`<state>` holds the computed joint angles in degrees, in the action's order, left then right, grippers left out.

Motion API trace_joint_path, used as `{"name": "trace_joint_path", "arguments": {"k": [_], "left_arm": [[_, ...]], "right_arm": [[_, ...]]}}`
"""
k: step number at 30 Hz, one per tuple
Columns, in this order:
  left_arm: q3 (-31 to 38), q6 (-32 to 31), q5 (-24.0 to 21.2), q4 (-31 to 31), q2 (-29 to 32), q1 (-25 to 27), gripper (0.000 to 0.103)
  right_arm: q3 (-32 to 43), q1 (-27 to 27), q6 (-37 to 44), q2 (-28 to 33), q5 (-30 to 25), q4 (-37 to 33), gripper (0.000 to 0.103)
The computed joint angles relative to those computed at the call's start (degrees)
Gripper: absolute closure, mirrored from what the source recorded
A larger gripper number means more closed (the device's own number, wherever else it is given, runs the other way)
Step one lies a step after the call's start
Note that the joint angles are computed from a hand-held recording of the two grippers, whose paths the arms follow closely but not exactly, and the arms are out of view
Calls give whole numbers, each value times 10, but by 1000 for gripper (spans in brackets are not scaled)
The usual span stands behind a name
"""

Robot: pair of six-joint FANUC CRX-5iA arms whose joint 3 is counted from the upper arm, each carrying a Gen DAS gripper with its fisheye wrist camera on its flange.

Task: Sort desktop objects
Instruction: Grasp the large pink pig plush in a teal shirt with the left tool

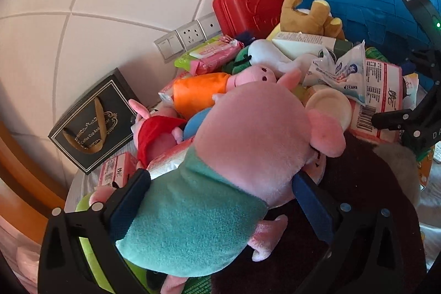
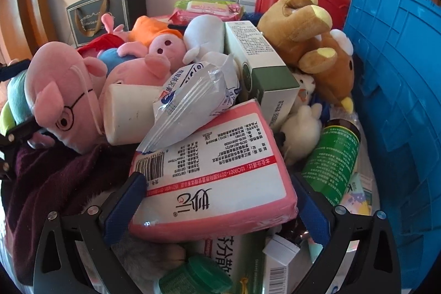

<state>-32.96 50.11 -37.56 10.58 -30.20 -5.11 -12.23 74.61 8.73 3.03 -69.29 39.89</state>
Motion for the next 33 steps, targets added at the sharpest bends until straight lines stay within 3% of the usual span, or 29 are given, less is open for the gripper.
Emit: {"name": "trace_joint_path", "arguments": {"k": [6, 13, 17, 20, 25, 27, 29, 30, 33], "left_arm": [[30, -73, -51, 37, 61, 0, 0], [44, -6, -53, 28, 100, -18, 0], [40, 25, -58, 7, 82, -28, 6], [35, 28, -71, 21, 65, -18, 12], [32, 76, -78, 10, 40, -18, 16], [27, 94, -75, 7, 26, -19, 16], [29, 109, -75, -10, 25, -25, 16], [31, 121, -77, -20, 25, -28, 16], [19, 134, -63, -3, 5, -18, 21]], "right_arm": [[14, -3, 17, 8, -7, -10, 0], [20, 1, 12, 15, -16, -10, 0], [18, -2, 9, 9, -9, -23, 0], [-2, 0, -21, -5, 6, -9, 7], [-29, -2, -53, -34, 24, 7, 28], [-28, -1, -48, -38, 23, -1, 28], [-19, 0, -34, -35, 19, -8, 19], [-9, -1, -21, -29, 9, -20, 1], [-44, 13, -63, -62, 36, -21, 0]]}}
